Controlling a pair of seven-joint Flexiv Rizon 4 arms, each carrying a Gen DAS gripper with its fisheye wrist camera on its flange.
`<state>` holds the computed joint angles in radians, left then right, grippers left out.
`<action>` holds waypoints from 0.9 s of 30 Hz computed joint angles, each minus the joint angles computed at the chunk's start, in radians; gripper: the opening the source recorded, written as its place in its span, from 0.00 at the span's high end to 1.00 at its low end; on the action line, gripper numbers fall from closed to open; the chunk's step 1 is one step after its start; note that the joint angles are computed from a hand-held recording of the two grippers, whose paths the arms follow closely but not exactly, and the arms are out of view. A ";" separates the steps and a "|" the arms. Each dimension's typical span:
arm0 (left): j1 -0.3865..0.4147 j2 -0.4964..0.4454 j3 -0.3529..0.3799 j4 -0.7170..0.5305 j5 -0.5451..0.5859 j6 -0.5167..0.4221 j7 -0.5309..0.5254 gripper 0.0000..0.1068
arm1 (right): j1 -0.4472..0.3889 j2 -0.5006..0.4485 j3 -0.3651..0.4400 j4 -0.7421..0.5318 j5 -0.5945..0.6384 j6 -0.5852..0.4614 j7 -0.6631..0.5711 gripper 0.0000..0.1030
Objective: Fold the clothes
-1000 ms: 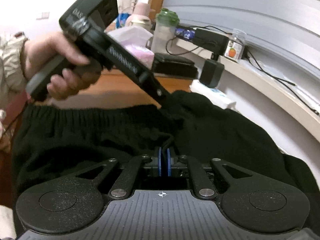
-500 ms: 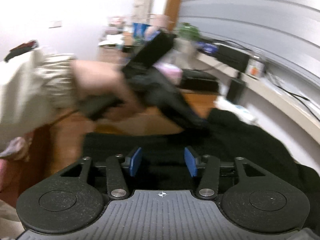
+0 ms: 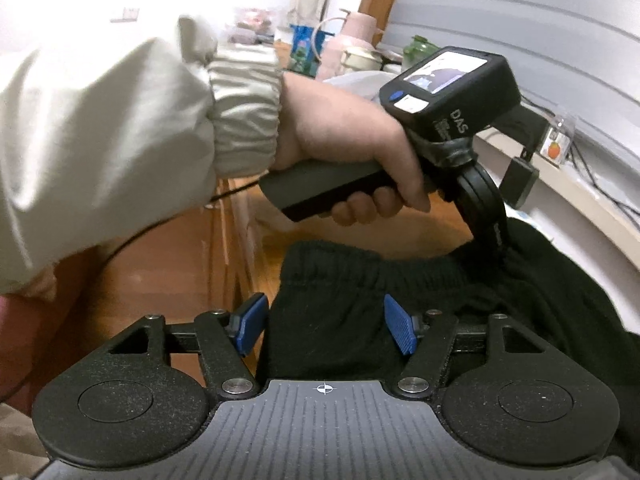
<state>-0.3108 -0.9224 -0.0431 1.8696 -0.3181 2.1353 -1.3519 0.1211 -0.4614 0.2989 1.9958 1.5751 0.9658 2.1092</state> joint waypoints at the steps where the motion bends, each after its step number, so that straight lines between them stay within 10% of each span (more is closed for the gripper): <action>1: -0.004 0.000 0.004 -0.001 -0.003 -0.002 0.002 0.85 | -0.001 -0.004 0.001 0.000 0.015 0.005 -0.026 0.38; 10: -0.013 0.030 0.010 0.034 -0.021 -0.002 -0.010 0.85 | -0.038 0.019 -0.013 -0.003 -0.099 -0.122 0.190 0.80; 14: -0.019 0.052 0.014 0.089 -0.028 0.047 -0.032 0.85 | -0.098 0.049 -0.056 -0.037 -0.276 -0.413 0.475 0.84; 27: -0.005 0.091 0.004 0.179 -0.041 0.168 -0.082 0.85 | -0.126 0.035 -0.122 -0.185 -0.318 -0.478 0.645 0.85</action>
